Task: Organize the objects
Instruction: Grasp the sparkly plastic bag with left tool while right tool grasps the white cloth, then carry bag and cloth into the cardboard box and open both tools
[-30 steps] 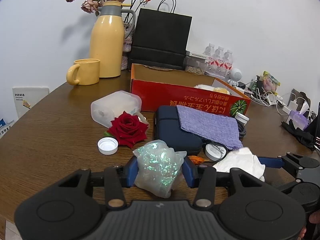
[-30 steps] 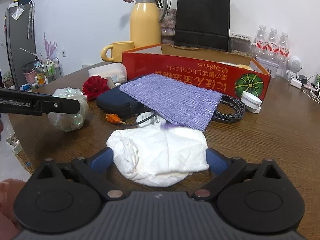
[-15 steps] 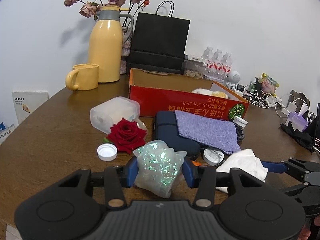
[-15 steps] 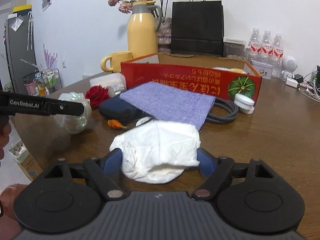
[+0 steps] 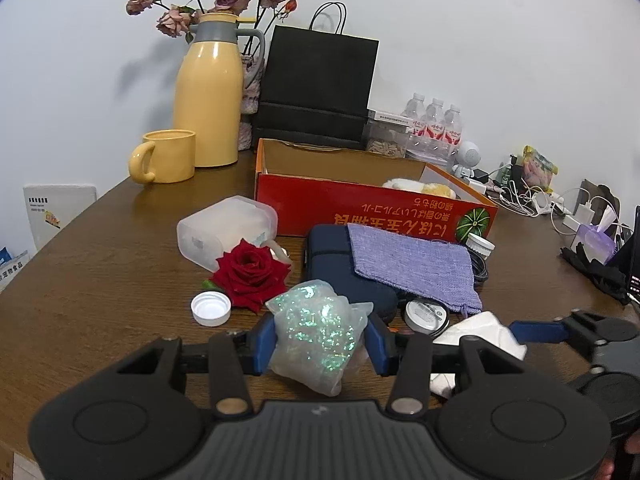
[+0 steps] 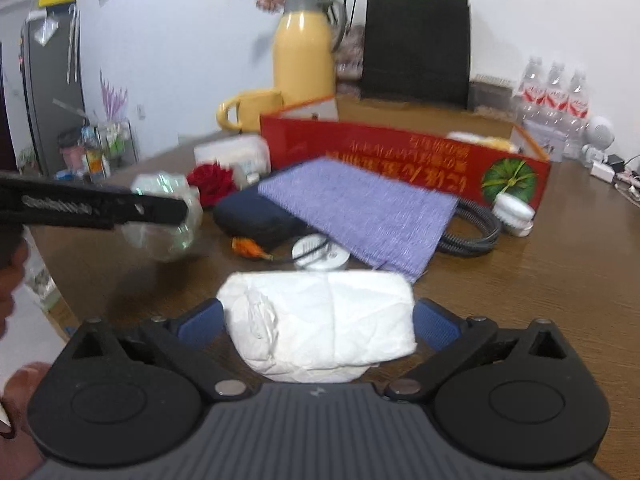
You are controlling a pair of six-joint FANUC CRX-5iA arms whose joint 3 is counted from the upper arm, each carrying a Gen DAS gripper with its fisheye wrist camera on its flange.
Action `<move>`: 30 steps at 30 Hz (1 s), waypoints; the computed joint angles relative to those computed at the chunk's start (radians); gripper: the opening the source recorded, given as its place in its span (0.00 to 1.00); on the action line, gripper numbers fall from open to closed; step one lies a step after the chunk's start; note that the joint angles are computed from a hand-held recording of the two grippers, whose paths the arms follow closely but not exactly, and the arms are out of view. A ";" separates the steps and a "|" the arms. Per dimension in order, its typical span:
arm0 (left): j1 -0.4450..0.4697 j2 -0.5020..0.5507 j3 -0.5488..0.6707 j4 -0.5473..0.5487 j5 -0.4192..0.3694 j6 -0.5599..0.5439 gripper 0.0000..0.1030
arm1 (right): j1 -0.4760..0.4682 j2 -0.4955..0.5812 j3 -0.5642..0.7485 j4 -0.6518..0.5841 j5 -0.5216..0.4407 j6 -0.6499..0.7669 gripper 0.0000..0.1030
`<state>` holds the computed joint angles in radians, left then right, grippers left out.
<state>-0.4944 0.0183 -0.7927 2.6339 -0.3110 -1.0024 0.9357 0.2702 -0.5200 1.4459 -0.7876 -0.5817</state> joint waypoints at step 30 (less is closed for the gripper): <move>-0.057 0.012 0.100 0.161 0.006 -0.150 0.44 | -0.018 -0.065 -0.081 0.197 -0.163 -0.197 0.64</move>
<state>-0.5512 0.0305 -0.6928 2.7945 -0.3053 -1.1522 0.9175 0.2054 -0.6006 1.6432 -0.9505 -0.7789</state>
